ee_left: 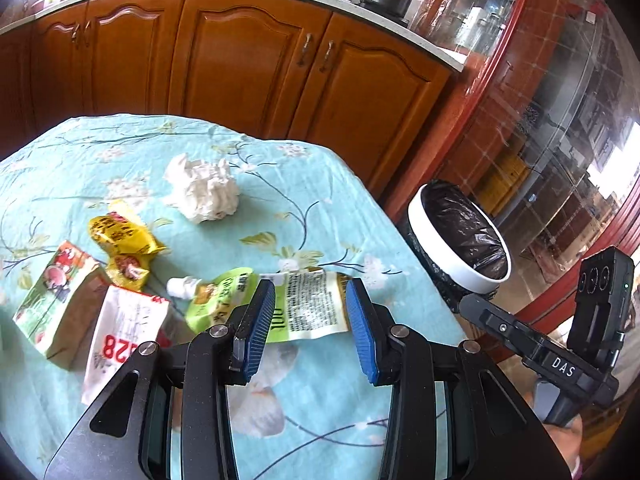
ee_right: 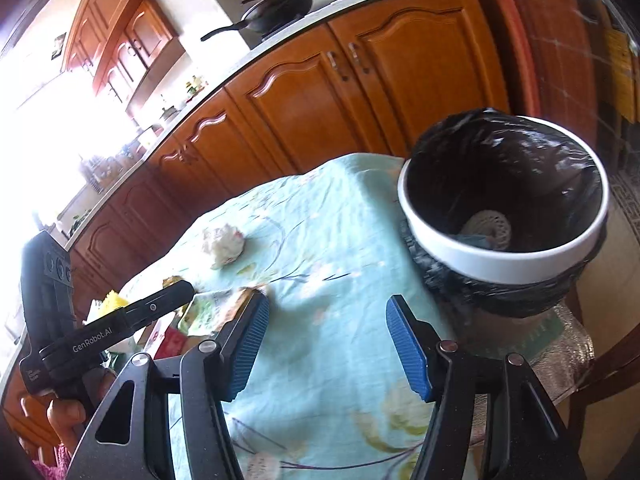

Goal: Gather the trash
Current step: 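Move both open tools back over the remaining table items, then grasp the yellow snack packet with the left tool while the right tool grasps the crumpled tissue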

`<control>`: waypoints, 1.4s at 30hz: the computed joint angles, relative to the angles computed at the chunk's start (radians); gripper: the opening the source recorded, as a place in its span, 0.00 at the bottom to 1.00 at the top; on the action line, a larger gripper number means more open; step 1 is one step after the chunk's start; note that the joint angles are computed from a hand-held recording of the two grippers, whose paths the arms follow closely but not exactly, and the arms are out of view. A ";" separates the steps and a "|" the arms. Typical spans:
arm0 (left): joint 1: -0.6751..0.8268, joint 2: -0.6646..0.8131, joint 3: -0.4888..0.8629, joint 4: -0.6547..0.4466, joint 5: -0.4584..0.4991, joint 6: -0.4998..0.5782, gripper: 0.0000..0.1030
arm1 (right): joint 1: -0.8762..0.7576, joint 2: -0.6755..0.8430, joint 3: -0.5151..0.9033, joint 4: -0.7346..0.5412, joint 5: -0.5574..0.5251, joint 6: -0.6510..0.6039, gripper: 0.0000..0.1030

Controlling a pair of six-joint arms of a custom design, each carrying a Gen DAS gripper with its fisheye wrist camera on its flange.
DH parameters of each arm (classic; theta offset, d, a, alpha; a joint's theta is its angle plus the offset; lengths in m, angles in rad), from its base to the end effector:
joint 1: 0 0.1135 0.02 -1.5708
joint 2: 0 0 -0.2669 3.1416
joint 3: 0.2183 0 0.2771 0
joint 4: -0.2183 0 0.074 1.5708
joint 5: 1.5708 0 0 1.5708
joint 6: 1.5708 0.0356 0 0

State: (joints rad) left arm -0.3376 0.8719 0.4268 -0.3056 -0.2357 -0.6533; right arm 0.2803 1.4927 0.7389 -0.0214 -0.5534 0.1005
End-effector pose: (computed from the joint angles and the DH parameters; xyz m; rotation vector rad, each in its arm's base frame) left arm 0.1893 -0.0576 0.1814 -0.4794 2.2571 -0.2362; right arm 0.2946 0.1043 0.1652 -0.4867 2.2985 0.8361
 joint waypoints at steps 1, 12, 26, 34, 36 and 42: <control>0.007 -0.025 -0.012 -0.014 -0.003 0.002 0.36 | 0.017 -0.002 -0.003 0.001 0.004 0.003 0.61; 0.206 -0.385 -0.108 -0.261 0.059 0.058 0.36 | 0.193 -0.002 -0.011 0.021 0.070 0.043 0.61; 0.429 -0.348 -0.090 -0.272 0.174 0.184 0.38 | 0.310 0.079 0.112 0.002 0.121 0.056 0.61; 0.545 -0.187 -0.036 -0.209 0.238 0.269 0.41 | 0.353 0.212 0.287 -0.058 0.126 0.052 0.61; 0.566 -0.140 -0.026 -0.183 0.252 0.286 0.41 | 0.364 0.252 0.341 -0.081 0.127 0.052 0.61; 0.605 0.011 0.015 -0.106 0.285 0.319 0.41 | 0.402 0.387 0.523 -0.151 0.148 0.053 0.61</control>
